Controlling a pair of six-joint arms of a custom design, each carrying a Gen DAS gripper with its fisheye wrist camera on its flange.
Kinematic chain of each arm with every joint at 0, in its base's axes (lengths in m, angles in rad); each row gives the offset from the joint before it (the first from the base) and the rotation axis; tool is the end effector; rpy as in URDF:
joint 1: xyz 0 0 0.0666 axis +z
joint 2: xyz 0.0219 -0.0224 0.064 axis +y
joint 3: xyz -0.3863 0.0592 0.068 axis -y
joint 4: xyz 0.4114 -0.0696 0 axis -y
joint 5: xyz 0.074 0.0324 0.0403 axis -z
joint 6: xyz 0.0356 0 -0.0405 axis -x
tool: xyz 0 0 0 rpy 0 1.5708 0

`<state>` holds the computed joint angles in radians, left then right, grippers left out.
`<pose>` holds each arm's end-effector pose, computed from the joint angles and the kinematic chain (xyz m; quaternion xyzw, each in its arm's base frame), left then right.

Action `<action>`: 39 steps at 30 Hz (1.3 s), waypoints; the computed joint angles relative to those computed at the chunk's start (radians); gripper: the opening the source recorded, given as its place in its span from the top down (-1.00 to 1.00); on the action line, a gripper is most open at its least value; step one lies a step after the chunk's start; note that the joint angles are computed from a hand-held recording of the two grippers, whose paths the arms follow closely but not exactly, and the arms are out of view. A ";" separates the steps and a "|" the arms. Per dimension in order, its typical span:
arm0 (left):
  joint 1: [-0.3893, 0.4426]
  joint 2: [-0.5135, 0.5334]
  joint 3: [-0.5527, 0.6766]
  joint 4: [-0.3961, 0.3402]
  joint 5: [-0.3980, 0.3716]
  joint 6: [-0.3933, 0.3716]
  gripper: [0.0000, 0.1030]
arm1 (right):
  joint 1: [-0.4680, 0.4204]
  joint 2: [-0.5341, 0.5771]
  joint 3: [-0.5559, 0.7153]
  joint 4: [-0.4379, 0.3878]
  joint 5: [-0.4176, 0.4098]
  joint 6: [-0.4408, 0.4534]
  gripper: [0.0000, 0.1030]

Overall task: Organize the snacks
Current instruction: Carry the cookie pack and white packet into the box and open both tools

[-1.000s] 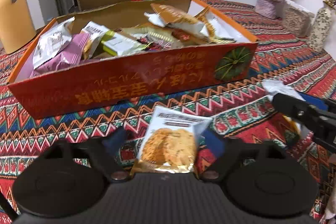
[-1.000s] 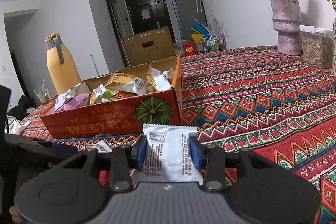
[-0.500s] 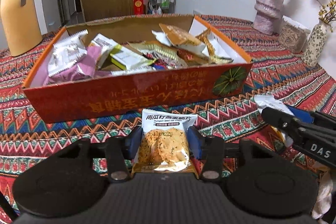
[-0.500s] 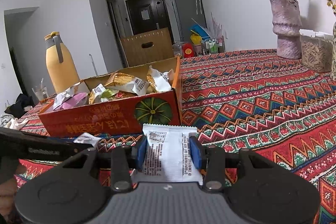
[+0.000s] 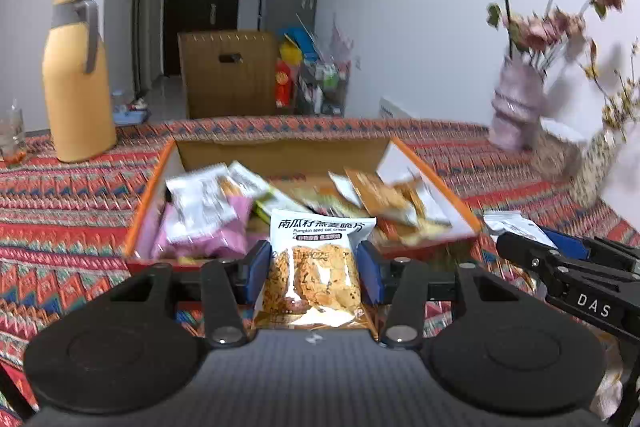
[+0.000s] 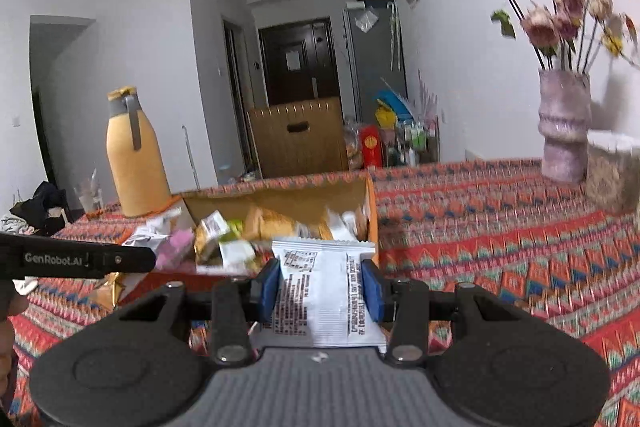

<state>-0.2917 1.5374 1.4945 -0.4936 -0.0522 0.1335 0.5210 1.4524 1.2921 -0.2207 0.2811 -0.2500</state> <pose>0.5579 -0.1660 0.4451 0.0558 0.8672 -0.0821 0.4879 0.4824 0.2650 0.4161 -0.0330 0.8231 0.1011 0.5578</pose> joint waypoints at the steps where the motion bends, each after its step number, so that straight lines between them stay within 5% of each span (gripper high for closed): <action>1: 0.005 0.002 0.005 0.006 -0.002 0.002 0.05 | 0.001 0.007 0.014 0.000 0.003 0.006 0.18; 21: 0.054 0.176 0.219 0.025 -0.119 0.074 0.05 | -0.013 0.304 0.414 -0.115 -0.006 0.059 0.18; 28: 0.062 0.194 0.200 0.064 -0.165 0.080 0.05 | -0.012 0.340 0.403 -0.029 -0.007 0.051 0.18; 39: 0.070 0.194 0.186 0.062 -0.143 0.093 0.02 | -0.011 0.376 0.441 -0.090 -0.013 0.032 0.15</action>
